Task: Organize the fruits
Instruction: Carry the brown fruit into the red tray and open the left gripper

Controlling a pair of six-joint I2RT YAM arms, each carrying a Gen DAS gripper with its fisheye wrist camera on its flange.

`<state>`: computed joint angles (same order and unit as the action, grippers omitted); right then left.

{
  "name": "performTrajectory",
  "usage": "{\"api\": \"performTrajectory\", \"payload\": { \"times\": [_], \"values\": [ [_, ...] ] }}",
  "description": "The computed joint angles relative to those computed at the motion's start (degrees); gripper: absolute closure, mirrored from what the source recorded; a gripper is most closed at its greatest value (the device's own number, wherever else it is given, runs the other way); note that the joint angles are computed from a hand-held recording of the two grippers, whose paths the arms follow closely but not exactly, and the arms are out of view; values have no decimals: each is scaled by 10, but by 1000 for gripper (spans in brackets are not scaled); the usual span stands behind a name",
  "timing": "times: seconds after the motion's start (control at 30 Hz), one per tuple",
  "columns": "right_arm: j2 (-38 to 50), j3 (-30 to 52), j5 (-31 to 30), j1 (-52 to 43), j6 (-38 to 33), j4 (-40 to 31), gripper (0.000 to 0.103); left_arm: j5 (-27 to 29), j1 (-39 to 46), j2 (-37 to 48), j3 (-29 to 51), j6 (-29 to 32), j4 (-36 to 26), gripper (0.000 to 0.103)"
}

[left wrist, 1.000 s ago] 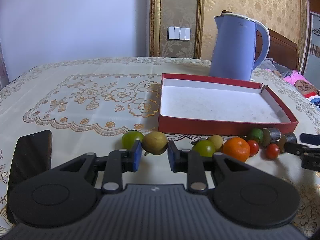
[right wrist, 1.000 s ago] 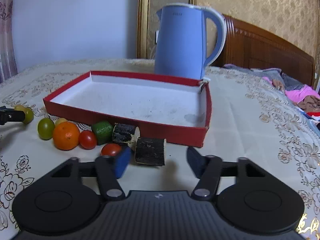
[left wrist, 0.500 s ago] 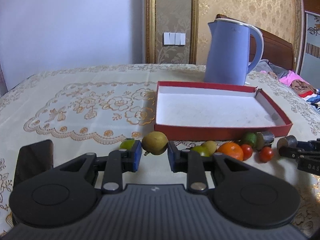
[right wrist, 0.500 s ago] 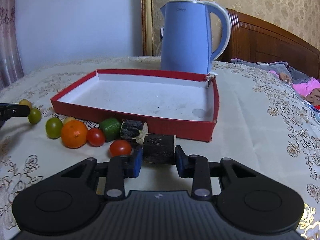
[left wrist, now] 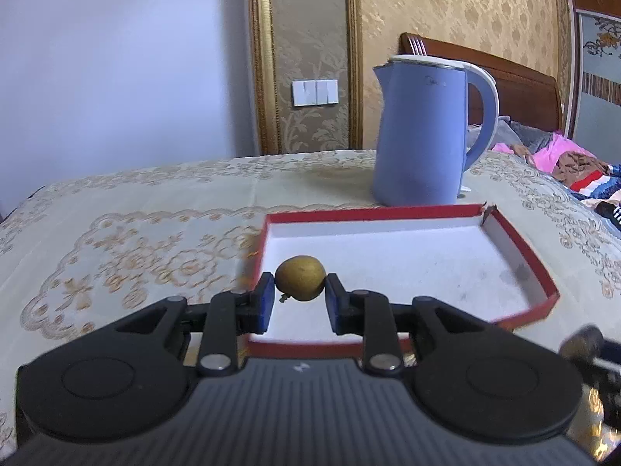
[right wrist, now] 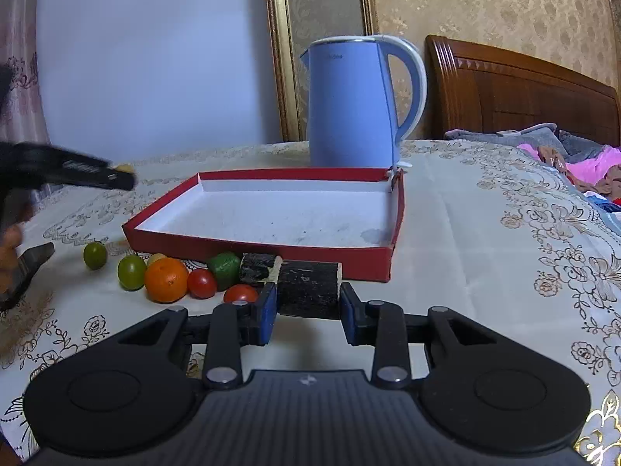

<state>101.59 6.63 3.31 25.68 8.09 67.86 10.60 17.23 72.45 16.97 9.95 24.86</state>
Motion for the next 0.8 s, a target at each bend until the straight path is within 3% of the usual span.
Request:
{"api": "performTrajectory", "payload": {
  "times": [0.37,0.6,0.8],
  "values": [
    [-8,-22,-31,-31,-1,31,70,-164,-138,231,151,-28,55,78],
    [-16,-21,-32,-35,-2,26,70,-197,-148,341,243,-23,36,78],
    [-36,-5,-30,-30,-5,-7,70,-194,-143,338,242,-33,20,70]
  ]
}}
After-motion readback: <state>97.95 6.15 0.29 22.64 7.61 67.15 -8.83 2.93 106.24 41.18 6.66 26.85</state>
